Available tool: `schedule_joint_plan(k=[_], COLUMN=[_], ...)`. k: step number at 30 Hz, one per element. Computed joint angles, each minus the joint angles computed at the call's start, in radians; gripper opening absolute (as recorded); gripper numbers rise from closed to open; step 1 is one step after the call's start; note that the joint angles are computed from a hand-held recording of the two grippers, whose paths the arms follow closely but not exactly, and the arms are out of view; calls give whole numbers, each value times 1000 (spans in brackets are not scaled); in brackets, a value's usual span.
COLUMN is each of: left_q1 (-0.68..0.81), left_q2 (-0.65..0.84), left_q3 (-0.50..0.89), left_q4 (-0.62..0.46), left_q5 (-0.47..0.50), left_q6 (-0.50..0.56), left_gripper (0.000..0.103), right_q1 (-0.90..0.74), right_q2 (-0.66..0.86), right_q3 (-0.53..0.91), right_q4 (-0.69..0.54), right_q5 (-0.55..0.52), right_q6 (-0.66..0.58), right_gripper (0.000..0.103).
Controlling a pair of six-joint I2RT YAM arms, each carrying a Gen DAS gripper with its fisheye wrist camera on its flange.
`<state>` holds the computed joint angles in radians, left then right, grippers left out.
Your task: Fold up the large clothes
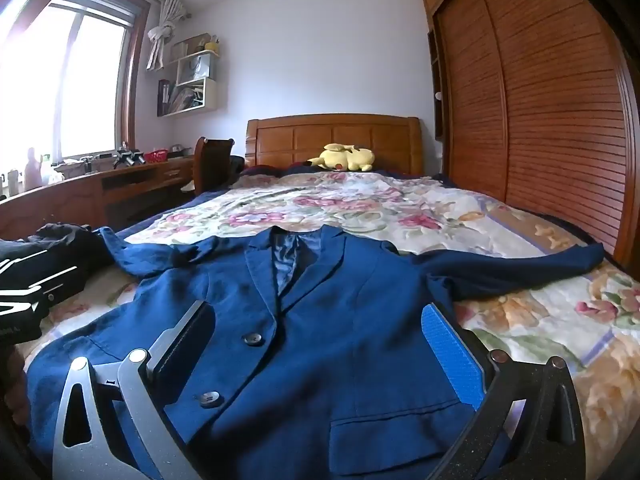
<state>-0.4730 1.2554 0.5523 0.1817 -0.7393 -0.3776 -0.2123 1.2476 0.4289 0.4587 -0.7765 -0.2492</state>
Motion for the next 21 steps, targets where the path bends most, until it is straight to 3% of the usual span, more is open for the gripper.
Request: schedule_joint_plan(k=[21], left_q1=[-20], left_q2=[-54], left_q3=[-5], left_q4=[-30], left_q5=[-38], left_q6=[3], left_gripper=[103], right_q1=[5], right_q2=[-2], right_q3=[-5], right_q4=[13], right_q5=[8], right_q6=[-7], right_gripper=[103])
